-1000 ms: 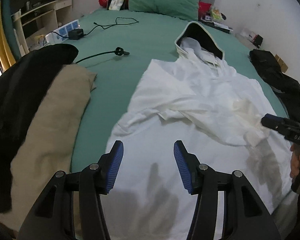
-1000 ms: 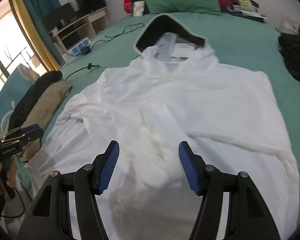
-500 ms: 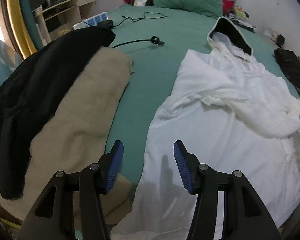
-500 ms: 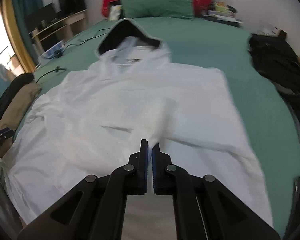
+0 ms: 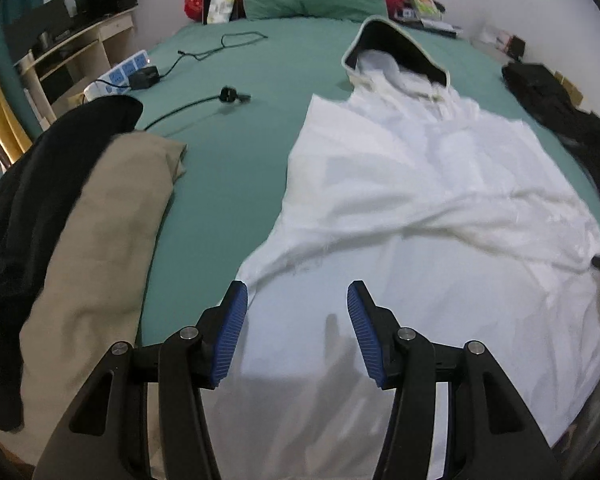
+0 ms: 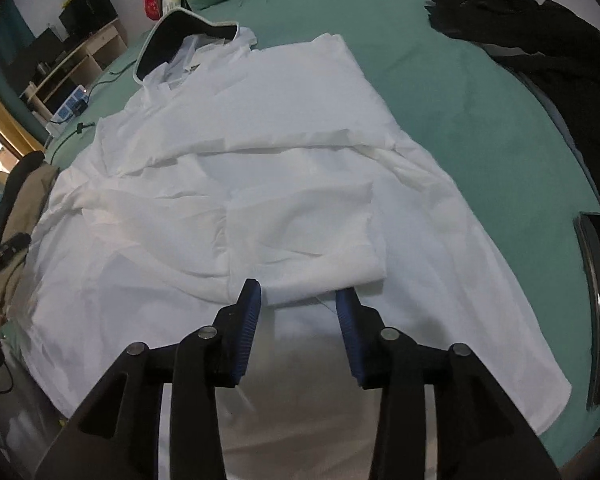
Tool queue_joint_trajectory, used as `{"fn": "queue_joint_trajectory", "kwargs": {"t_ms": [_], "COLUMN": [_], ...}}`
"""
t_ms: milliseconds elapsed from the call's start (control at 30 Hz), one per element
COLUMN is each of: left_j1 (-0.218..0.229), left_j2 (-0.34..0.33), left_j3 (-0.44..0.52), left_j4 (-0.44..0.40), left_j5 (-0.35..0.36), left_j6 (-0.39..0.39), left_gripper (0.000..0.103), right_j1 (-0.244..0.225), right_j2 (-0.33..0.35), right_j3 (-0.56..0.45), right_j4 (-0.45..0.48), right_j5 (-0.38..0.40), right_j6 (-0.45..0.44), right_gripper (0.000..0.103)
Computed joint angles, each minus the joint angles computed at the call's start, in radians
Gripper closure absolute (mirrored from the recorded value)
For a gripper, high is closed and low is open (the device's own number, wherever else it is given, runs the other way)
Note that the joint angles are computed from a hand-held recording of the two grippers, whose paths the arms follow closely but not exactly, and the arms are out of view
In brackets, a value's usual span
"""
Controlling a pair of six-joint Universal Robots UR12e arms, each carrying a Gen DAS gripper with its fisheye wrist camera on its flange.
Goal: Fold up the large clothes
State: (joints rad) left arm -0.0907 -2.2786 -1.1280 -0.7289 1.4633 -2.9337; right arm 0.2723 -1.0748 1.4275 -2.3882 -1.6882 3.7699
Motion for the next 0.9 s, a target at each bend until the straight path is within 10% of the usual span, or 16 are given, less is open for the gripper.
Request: {"fn": "queue_joint_trajectory", "kwargs": {"t_ms": [467, 800, 900], "left_j1": [-0.035, -0.078, -0.069], "left_j2": [-0.042, -0.145, -0.147], "left_j3": [0.059, 0.207, 0.203], "left_j4": [0.06, -0.079, -0.093], "left_j5": [-0.093, -0.125, -0.148], "left_j6": [0.126, 0.224, 0.198], "left_gripper": [0.048, 0.048, 0.083], "right_j1": [-0.019, -0.048, -0.051], "right_j2": [0.005, 0.079, 0.08], "right_j3": [-0.018, -0.104, -0.105], "right_j4": [-0.104, 0.002, 0.018], "right_j5": [-0.022, 0.118, 0.113], "right_j6": [-0.09, -0.171, -0.187], "right_gripper": [0.064, 0.064, 0.064]}}
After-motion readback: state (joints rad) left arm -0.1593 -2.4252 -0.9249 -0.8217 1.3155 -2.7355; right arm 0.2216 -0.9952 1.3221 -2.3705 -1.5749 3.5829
